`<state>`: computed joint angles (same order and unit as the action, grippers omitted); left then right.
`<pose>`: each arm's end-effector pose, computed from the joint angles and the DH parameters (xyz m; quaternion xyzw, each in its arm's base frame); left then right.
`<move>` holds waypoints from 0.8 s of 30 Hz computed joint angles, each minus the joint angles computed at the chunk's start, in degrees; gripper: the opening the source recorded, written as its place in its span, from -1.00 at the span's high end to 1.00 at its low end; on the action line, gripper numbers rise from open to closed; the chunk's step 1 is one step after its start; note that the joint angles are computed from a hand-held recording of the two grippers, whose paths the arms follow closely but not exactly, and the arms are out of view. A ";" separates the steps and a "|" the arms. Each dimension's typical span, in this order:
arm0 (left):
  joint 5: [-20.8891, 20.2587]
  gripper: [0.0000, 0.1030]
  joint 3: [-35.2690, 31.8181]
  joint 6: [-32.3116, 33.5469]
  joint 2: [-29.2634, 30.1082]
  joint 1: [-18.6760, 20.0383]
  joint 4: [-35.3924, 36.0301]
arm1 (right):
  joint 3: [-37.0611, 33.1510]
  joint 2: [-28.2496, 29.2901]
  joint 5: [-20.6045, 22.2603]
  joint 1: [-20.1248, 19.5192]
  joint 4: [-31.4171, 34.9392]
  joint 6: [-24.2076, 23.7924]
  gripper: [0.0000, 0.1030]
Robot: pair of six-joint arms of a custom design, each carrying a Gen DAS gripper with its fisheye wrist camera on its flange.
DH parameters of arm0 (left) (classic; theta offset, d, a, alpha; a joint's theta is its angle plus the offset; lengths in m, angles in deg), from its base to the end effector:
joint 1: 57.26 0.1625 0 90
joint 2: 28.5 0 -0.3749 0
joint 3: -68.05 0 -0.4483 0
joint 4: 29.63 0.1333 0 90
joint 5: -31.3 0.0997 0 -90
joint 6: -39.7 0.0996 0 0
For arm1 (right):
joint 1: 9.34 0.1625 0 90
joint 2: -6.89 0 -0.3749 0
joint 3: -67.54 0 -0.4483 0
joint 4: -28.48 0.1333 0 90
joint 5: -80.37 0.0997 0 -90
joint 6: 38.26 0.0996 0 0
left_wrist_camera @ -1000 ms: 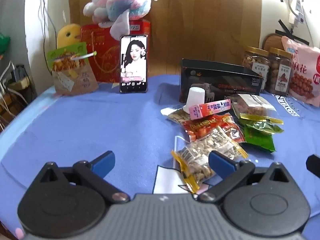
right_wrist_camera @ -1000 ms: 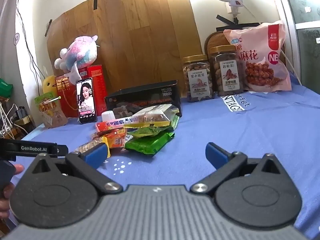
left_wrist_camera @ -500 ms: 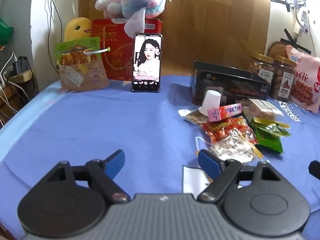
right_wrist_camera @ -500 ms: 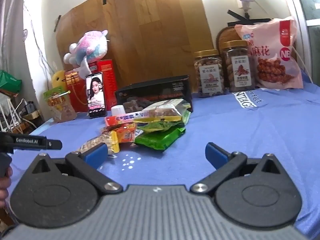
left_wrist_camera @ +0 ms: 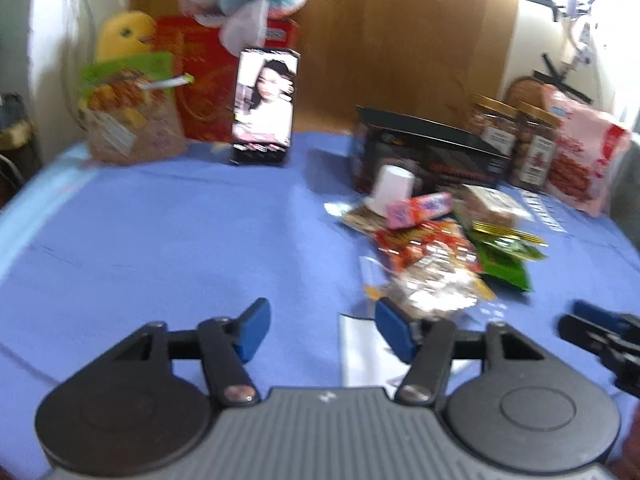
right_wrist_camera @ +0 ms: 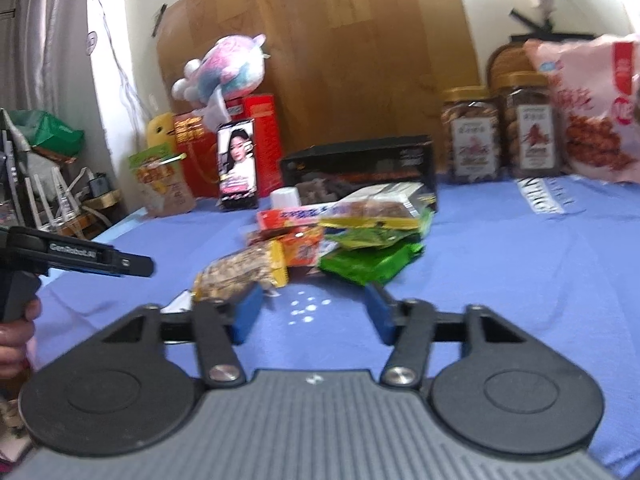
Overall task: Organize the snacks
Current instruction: 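Grasp the clear pistachio bag with the left tool while the right tool grasps a nut bag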
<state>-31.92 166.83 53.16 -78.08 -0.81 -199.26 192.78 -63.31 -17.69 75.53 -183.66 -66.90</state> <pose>-0.2201 -0.6544 0.0824 0.3187 0.8851 -0.2904 0.1755 0.0729 -0.5221 0.2013 0.1313 -0.8218 0.5105 0.2162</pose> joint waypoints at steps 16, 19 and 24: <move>-11.27 -0.02 -8.28 -6.99 4.23 3.12 13.22 | -12.26 0.52 8.47 -2.05 29.95 15.50 0.39; -11.16 0.04 -8.26 -5.82 4.80 2.84 12.62 | -11.34 -0.41 10.32 -2.57 30.72 15.34 0.87; -12.28 0.17 -8.16 -3.42 5.41 2.51 11.40 | -6.29 -4.55 10.11 -3.72 29.62 12.46 0.88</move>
<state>-44.19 158.67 49.74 -72.67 1.70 -187.86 186.49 -67.86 -7.59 71.82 -154.04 -54.43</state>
